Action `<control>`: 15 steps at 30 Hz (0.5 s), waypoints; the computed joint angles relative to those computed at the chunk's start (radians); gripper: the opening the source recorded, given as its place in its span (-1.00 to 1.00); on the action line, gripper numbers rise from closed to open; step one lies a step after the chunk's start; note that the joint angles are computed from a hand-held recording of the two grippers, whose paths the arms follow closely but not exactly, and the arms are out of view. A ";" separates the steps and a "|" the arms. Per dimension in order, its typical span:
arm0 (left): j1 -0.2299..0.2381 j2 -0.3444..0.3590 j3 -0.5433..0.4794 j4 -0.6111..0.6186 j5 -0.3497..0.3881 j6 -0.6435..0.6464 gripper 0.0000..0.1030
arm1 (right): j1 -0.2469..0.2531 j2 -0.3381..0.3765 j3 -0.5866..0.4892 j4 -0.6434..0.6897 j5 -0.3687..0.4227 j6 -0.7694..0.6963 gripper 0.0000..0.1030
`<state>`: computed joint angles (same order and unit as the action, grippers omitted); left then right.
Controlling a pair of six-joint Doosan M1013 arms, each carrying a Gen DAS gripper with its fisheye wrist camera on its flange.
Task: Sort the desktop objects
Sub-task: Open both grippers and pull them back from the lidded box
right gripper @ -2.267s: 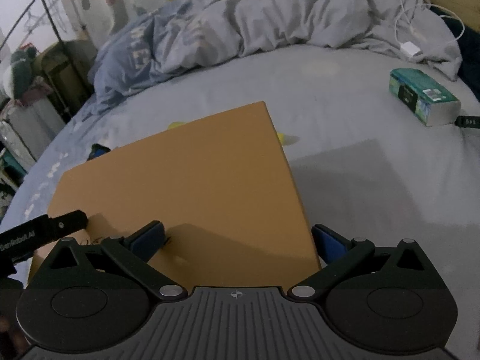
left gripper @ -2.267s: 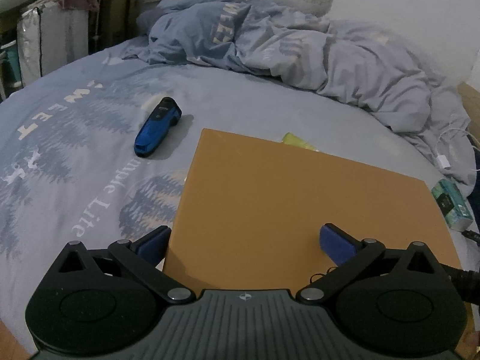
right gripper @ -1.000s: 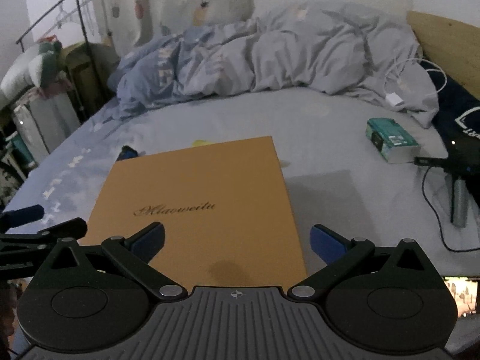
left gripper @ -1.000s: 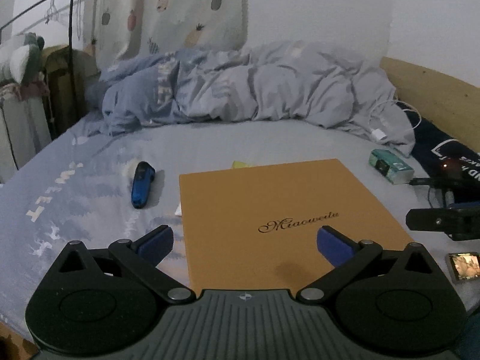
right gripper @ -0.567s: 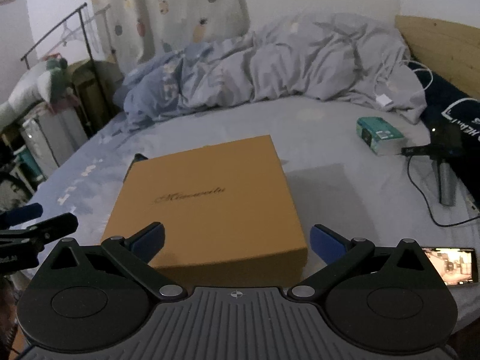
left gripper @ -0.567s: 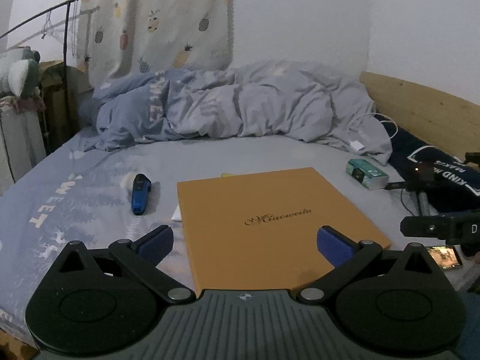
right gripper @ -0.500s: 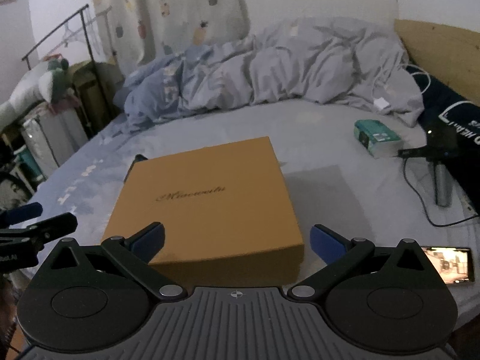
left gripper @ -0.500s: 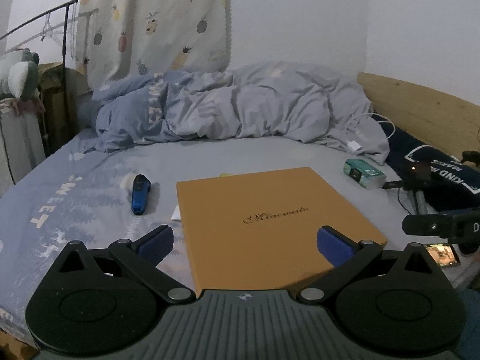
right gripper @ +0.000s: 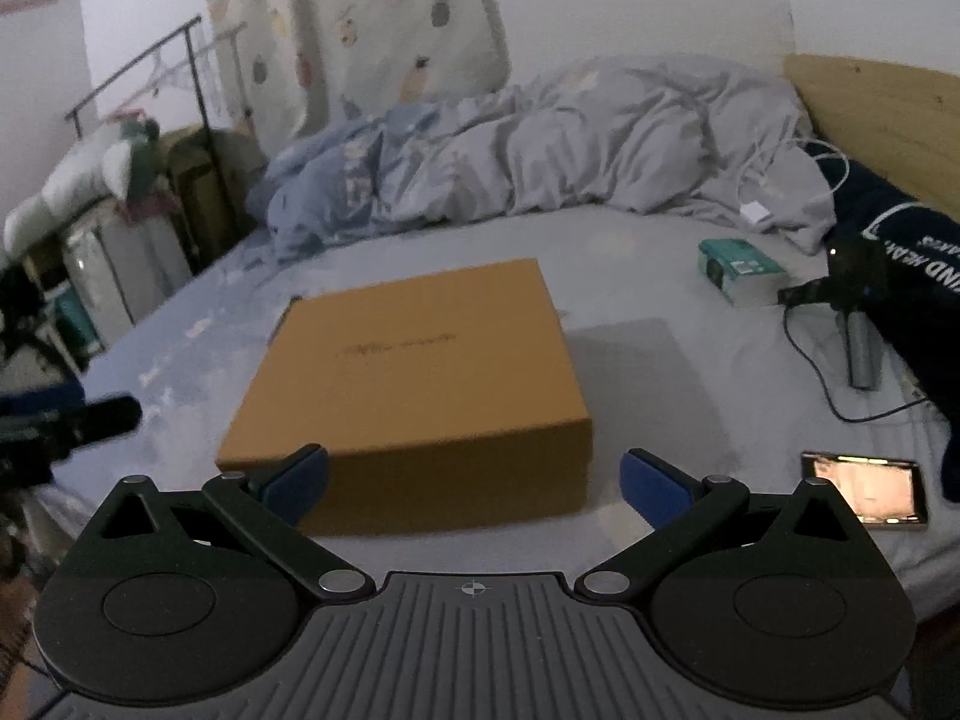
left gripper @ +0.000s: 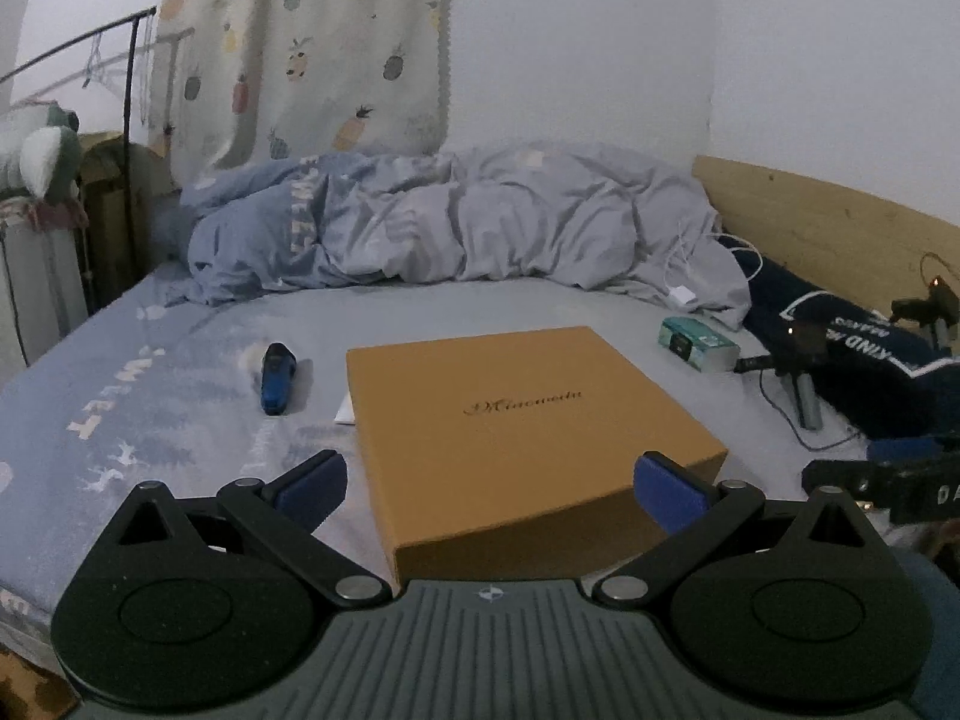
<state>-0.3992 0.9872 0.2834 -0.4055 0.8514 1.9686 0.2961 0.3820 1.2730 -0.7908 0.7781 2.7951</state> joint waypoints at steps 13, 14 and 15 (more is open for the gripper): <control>-0.002 -0.044 0.097 0.021 -0.001 0.028 1.00 | 0.032 0.034 -0.030 0.005 0.043 -0.070 1.00; -0.004 -0.043 0.097 0.027 -0.002 0.027 1.00 | 0.032 0.033 -0.028 0.007 0.040 -0.068 1.00; -0.004 -0.042 0.096 0.030 0.001 0.026 1.00 | 0.031 0.033 -0.028 0.009 0.039 -0.069 1.00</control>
<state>-0.4037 0.9453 0.3793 -0.3759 0.8528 1.9948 0.3276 0.4148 1.2450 -0.7821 0.8172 2.7263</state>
